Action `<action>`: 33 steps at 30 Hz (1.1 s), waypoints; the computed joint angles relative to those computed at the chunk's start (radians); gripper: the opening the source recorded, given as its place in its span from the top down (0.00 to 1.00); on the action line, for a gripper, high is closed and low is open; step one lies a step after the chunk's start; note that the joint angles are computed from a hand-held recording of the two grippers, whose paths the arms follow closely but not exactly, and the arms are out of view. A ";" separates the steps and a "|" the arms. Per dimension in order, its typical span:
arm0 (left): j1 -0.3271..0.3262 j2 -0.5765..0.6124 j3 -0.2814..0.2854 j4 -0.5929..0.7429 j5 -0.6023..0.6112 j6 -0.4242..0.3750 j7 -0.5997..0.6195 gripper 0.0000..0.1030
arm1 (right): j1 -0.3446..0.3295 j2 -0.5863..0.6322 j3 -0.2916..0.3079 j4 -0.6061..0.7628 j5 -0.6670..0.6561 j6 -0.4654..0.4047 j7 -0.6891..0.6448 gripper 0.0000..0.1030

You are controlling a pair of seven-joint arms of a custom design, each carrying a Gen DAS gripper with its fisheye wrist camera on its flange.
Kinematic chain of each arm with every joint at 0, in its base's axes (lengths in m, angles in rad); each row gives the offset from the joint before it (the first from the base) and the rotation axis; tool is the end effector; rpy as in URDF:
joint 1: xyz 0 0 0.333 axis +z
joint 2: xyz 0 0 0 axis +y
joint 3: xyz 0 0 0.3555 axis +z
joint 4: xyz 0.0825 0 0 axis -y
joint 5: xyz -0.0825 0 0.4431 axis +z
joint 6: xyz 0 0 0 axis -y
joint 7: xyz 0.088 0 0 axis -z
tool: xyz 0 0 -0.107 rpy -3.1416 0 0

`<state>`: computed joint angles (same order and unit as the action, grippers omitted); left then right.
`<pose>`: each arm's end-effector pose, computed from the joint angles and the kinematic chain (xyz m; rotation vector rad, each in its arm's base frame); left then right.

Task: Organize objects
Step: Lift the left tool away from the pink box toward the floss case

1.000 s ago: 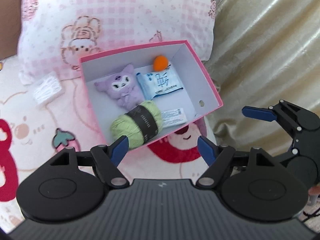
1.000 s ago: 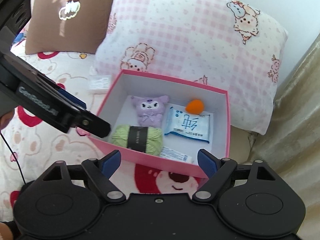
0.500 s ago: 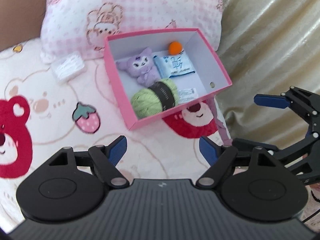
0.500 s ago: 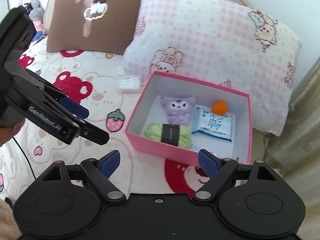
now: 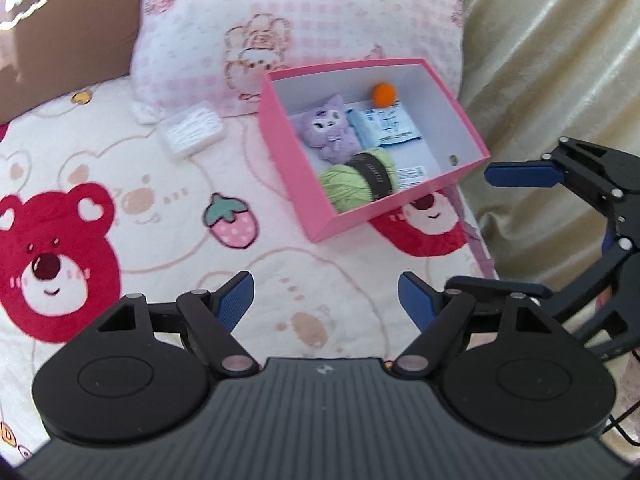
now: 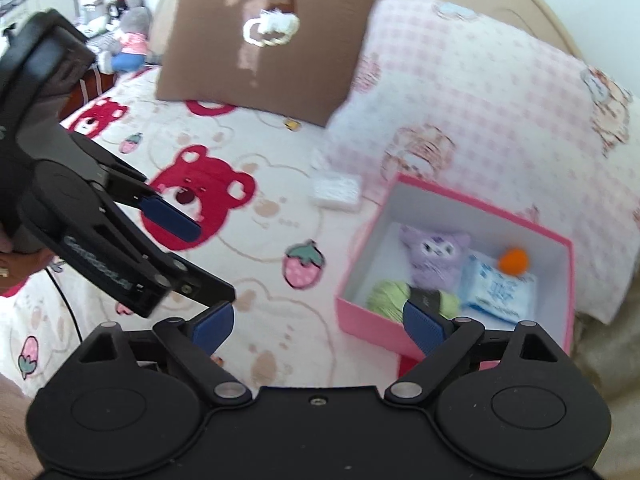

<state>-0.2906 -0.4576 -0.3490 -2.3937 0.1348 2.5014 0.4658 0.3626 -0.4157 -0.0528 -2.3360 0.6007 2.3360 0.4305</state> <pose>0.3894 -0.3112 0.5493 -2.3239 1.5905 -0.7976 0.4754 0.1591 0.5575 -2.4283 0.5601 -0.2290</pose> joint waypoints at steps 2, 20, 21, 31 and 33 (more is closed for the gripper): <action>0.004 -0.023 0.005 -0.027 -0.007 0.004 -0.016 0.18 | 0.017 0.003 -0.002 -0.003 0.027 0.003 -0.022 0.08; 0.095 -0.102 0.009 -0.120 0.040 -0.062 -0.113 0.00 | 0.085 0.179 0.080 0.033 0.178 0.203 -0.113 0.08; 0.101 -0.107 0.013 -0.132 0.052 -0.048 -0.114 0.00 | 0.090 0.191 0.088 0.032 0.184 0.233 -0.115 0.08; 0.236 -0.130 -0.019 -0.270 0.235 0.230 -0.139 0.00 | 0.105 0.336 0.144 0.099 0.249 0.325 -0.026 0.08; 0.260 -0.113 -0.024 -0.274 0.253 0.261 -0.128 0.00 | 0.108 0.362 0.163 0.103 0.254 0.370 -0.020 0.08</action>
